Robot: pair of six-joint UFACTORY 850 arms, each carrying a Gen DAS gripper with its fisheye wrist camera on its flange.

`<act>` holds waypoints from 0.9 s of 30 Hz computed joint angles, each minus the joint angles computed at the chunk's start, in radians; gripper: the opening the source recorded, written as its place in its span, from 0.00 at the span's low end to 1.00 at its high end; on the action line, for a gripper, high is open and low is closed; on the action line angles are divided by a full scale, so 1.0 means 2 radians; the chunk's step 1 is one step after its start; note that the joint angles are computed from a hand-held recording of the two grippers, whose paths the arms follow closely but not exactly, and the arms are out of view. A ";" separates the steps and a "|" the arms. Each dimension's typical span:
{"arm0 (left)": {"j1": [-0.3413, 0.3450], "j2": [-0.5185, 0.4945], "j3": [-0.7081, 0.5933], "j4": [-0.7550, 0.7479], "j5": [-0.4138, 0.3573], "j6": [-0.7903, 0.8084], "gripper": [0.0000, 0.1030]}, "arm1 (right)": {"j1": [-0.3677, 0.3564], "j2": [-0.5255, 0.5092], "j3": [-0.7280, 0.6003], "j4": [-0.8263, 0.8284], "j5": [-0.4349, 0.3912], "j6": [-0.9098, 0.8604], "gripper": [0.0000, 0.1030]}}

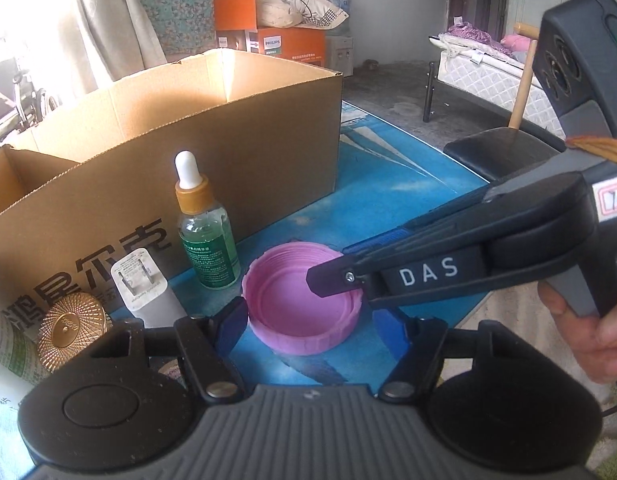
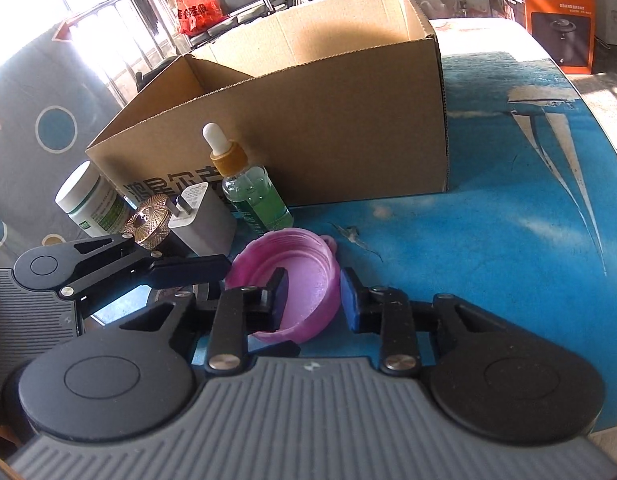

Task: Organize rigid objects
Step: 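Move the open right gripper down onto the pink bottle lid, then close the right gripper on the pink lid rim and lift it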

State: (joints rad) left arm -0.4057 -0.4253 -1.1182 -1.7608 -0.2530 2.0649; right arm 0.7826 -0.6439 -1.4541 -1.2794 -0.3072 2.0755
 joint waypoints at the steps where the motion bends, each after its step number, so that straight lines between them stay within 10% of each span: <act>1: -0.001 0.000 0.000 0.007 -0.002 -0.007 0.68 | 0.001 0.003 0.005 -0.003 -0.001 0.004 0.26; 27: -0.024 -0.021 -0.026 0.123 0.000 -0.116 0.76 | 0.004 0.056 0.091 -0.133 -0.006 0.184 0.27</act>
